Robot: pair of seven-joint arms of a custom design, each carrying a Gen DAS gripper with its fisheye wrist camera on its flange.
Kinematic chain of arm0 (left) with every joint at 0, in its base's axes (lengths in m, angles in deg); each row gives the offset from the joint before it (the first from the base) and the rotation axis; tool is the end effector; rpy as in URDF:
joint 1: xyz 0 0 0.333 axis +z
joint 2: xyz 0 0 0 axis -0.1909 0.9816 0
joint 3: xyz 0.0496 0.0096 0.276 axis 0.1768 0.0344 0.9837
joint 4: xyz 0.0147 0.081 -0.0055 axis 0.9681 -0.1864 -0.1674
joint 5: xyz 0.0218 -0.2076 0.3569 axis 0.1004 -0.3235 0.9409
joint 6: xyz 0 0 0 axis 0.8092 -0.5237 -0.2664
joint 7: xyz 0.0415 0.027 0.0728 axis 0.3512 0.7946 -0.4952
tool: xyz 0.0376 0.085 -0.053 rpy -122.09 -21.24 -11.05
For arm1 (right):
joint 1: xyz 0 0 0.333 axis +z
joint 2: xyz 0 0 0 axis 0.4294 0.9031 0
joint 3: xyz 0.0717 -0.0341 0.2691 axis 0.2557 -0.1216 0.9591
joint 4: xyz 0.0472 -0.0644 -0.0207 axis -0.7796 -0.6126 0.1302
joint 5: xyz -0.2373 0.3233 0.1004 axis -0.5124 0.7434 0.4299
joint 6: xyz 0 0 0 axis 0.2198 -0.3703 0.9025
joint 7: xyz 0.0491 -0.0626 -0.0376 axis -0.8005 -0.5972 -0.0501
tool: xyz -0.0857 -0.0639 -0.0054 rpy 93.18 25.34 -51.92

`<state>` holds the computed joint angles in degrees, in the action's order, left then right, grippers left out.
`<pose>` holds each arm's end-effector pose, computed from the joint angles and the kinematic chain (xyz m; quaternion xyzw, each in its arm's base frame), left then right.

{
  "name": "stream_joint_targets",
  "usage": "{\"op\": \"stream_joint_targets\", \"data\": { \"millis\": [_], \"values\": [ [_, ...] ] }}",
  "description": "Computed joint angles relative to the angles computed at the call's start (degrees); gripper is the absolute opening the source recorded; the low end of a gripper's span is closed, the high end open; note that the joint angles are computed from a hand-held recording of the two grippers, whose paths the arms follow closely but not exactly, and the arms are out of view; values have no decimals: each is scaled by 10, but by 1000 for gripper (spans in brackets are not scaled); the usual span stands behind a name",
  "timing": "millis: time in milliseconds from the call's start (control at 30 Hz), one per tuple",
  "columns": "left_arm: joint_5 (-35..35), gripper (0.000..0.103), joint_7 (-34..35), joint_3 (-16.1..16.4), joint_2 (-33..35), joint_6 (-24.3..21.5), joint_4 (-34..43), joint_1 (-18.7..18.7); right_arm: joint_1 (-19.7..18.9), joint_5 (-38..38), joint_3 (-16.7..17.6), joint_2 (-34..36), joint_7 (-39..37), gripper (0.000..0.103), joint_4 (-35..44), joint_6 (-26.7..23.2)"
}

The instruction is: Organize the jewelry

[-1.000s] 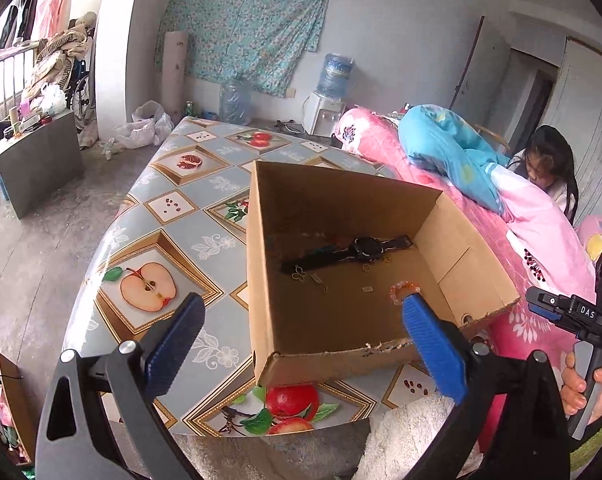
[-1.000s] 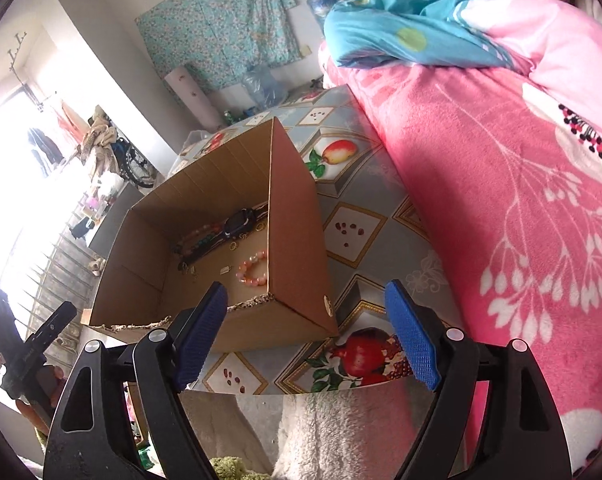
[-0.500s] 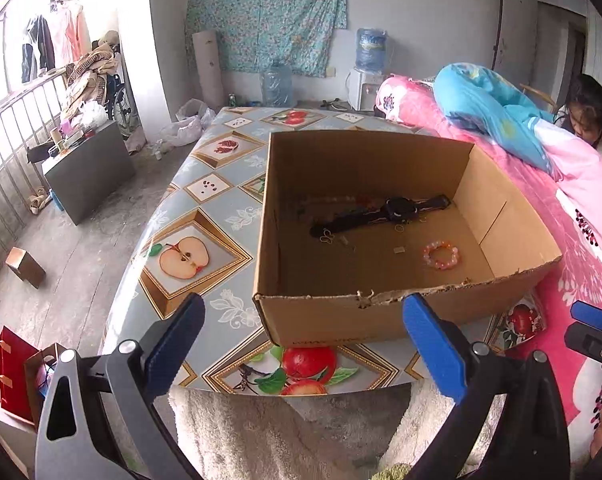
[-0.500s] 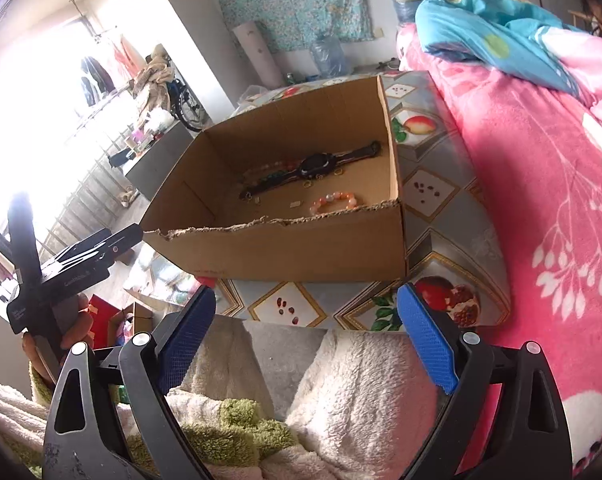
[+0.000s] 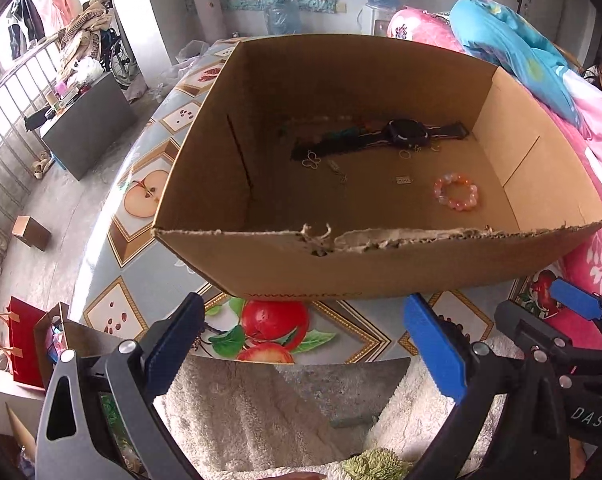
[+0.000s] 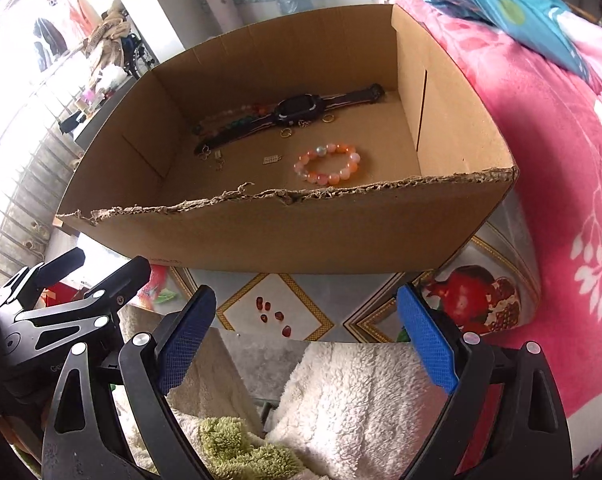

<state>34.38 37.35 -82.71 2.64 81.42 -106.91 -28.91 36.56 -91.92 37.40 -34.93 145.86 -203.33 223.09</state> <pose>0.5912 -0.3449 0.5624 -0.4764 0.8383 -0.1973 0.1771 0.4950 0.1967 0.5439 -0.4946 0.8222 -0.1445 0.2418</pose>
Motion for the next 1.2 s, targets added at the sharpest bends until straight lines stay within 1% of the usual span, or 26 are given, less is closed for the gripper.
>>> {"op": "stream_joint_targets", "data": {
  "millis": [67, 400, 1200],
  "values": [
    [-3, 97, -1, 0, 3, -5, 4, 0, -2, -9, 2, 0, 4, 88, 4, -9],
    [-2, 97, -5, 1, 18, -5, 19, -2, -4, -13, -3, 12, 0, 88, 23, -21],
    [-23, 97, 10, -2, 19, -6, 21, 1, -2, -14, -9, 18, -6, 88, 38, -29]
  ]
}}
